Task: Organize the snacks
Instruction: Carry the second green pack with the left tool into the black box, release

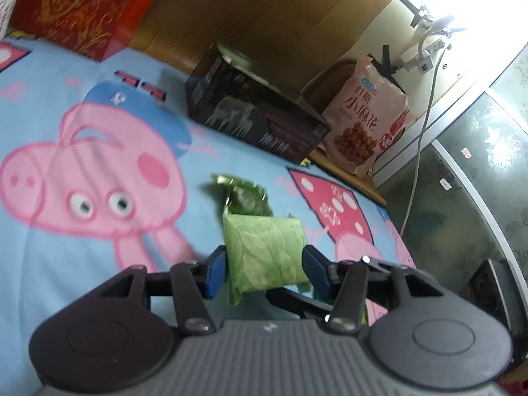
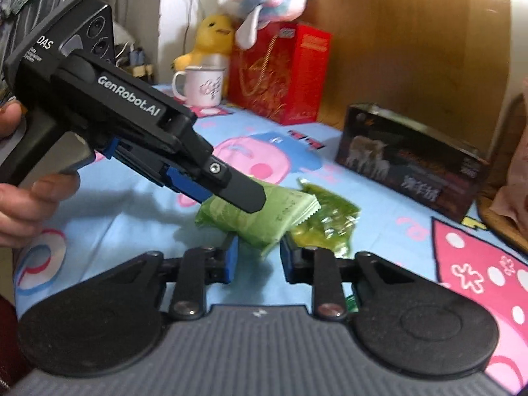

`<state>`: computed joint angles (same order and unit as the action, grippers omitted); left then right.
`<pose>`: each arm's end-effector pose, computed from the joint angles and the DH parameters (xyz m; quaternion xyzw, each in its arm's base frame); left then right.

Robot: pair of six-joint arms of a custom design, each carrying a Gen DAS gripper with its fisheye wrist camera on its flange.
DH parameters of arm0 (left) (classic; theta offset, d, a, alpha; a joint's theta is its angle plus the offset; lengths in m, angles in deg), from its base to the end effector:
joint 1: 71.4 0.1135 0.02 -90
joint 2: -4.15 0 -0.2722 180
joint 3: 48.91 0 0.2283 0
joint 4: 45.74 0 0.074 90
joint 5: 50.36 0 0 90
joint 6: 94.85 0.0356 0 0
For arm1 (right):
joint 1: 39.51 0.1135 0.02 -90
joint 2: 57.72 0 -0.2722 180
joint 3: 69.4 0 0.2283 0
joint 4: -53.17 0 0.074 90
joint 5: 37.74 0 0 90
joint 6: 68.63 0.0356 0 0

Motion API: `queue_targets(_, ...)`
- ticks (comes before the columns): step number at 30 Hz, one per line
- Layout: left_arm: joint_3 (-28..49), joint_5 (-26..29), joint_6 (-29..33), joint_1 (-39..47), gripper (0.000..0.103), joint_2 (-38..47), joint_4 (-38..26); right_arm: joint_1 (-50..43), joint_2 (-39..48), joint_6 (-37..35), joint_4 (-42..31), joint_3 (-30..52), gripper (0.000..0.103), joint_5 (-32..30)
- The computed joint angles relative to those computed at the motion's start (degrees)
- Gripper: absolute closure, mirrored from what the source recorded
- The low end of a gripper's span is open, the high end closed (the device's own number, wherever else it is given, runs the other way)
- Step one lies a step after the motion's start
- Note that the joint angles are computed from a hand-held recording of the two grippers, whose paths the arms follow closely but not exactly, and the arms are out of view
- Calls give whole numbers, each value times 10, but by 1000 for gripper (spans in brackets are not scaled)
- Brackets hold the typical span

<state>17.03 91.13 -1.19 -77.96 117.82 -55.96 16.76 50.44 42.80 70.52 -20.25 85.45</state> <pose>0.3285 -0.0658 0.1124 0.1965 0.8516 -0.4236 0.2380 0.1828 0.2386 0.1074 -0.1502 0.8692 0.0432 0.4690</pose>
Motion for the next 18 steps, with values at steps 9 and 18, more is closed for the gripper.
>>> queue_targets(9, 57, -38, -54, -55, 54, 23, 36, -34, -3, 2, 29, -15, 74, 19)
queue_targets(18, 76, -61, -55, -79, 54, 66, 65, -66, 18, 29, 26, -17, 68, -23)
